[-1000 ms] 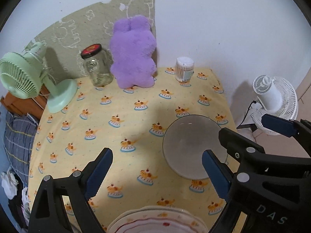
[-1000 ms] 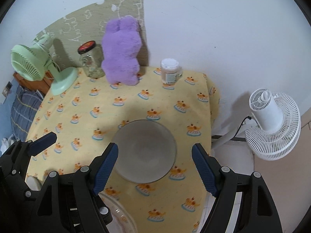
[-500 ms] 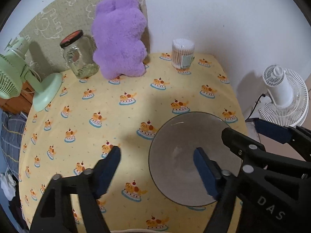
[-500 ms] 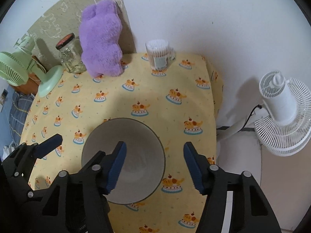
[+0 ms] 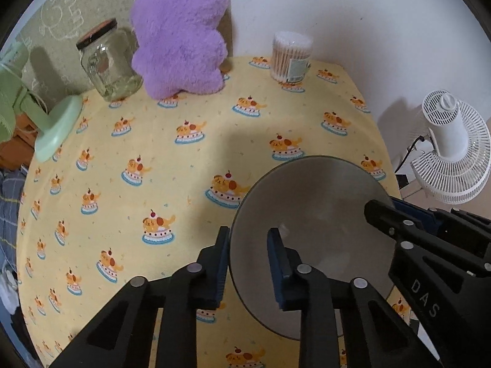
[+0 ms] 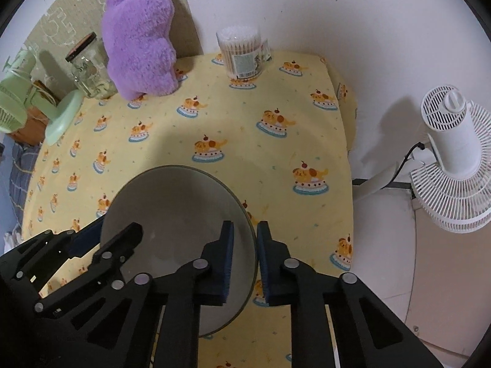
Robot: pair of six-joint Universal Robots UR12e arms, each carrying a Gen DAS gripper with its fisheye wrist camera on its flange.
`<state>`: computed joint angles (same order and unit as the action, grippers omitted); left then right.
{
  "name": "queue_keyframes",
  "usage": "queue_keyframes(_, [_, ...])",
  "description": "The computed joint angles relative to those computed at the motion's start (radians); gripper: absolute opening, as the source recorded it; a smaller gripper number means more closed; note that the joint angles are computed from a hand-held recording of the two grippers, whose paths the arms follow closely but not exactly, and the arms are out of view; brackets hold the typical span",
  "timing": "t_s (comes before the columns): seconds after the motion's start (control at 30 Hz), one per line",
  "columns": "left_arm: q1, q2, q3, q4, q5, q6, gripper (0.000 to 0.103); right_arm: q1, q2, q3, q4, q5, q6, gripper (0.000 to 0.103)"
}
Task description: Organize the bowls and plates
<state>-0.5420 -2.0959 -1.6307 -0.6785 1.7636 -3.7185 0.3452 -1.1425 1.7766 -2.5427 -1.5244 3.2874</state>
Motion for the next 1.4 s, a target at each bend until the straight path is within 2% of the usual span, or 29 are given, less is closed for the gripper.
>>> queue_keyframes(0.1, [-0.004,-0.005,0.004,-0.007,0.023,0.010,0.012,0.000,0.005,-0.004,0.005,-0.004,-0.002,0.016])
queue_keyframes(0.17, [-0.007,-0.006,0.001,0.009,0.040,0.038,0.011,0.002,0.006,-0.007,0.012,-0.013,-0.003,0.016])
queue_keyframes(0.43, [-0.003,-0.002,0.009,-0.037,0.020,0.013,0.011,0.011,0.006,-0.016,0.033,-0.036,-0.010,0.016])
queue_keyframes(0.8, [-0.013,0.021,-0.002,-0.061,0.026,0.008,0.011,0.011,-0.024,0.004,0.062,-0.020,0.019,0.016])
queue_keyframes(1.2, [-0.029,0.087,-0.041,-0.042,0.057,0.009,0.011,0.031,-0.096,0.040,0.045,-0.044,0.035,0.016])
queue_keyframes(1.4, [-0.034,0.128,-0.070,-0.033,0.077,0.037,0.011,0.049,-0.132,0.049,0.044,-0.050,0.065,0.016])
